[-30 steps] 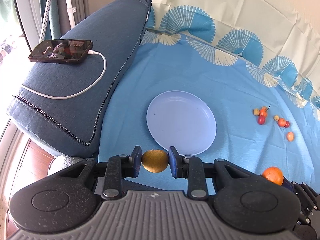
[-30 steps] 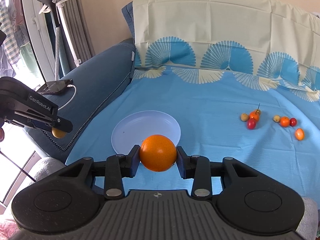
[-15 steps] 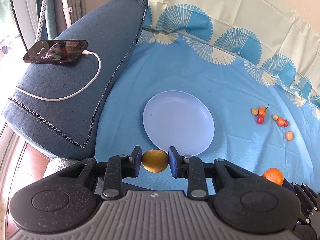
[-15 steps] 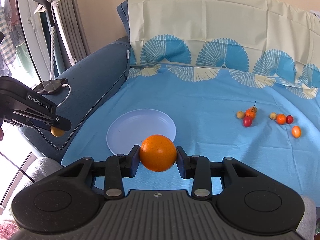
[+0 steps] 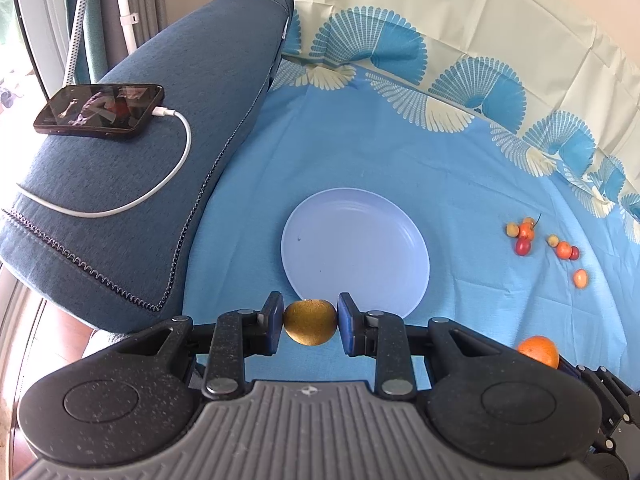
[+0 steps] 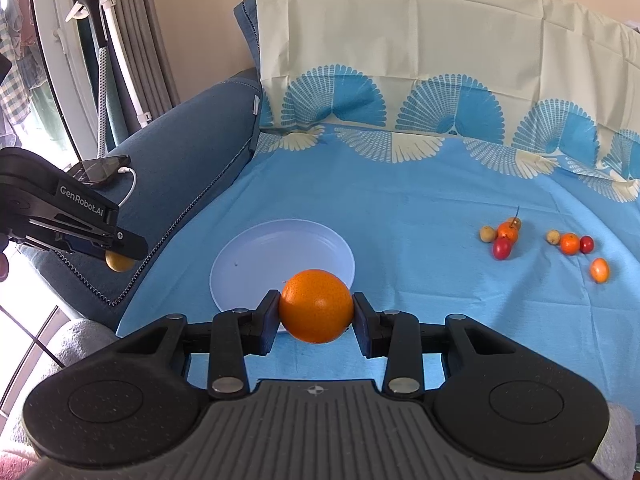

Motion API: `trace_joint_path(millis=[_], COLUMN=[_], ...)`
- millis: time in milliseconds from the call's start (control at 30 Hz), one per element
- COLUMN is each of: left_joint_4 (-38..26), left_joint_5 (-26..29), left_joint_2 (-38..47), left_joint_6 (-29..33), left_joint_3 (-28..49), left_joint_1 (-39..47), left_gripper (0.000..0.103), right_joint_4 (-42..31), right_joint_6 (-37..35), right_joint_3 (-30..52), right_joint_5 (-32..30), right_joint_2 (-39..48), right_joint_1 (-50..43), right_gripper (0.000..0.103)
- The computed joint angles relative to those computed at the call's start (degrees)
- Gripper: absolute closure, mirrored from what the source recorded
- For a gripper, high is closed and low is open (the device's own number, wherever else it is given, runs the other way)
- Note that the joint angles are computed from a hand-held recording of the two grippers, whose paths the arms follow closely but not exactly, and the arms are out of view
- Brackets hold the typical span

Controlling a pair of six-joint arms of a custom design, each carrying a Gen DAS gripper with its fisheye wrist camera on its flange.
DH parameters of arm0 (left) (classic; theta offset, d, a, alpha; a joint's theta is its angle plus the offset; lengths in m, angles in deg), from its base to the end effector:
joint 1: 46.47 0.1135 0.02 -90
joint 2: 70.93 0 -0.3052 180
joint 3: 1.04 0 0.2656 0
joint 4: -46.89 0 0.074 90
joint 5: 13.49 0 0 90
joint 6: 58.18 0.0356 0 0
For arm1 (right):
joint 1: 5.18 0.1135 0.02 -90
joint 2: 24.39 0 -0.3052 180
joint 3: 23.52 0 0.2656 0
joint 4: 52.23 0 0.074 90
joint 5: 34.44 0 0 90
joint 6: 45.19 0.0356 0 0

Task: Organize fruits
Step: 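Carry the yellow fruit and orange over the lavender plate with both tools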

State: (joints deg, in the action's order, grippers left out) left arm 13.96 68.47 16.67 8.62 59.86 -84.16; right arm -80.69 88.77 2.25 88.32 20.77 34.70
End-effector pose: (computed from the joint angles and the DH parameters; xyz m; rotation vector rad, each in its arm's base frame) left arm 0.2402 -0.1793 0.2048 0.2796 2.5938 -0.2007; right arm 0.1083 0.0654 0.1647 0.3320 2.2207 0.0865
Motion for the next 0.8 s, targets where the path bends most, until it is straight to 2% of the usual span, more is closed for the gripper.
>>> trace_joint_path(millis=[367,800], left_joint_4=[2.79,4.81], left_joint_5=[1.6,3.3], left_joint_2=[8.35,22.57], left_joint_6=[1.96,5.1], left_joint_3=[4.5,13.37], left_joint_1=[2.03,3.6], left_gripper=[0.071,0.071], right_joint_4=[15.75,36.58], right_joint_6=[-9.03,-17.27], right_joint_3=[-0.06,3.0], right_joint_5=[-10.03,-20.42], right_joint_2=[12.55,36.38], right_joint_1=[-11.3,-22.87], right_gripper=[0.063,0.063])
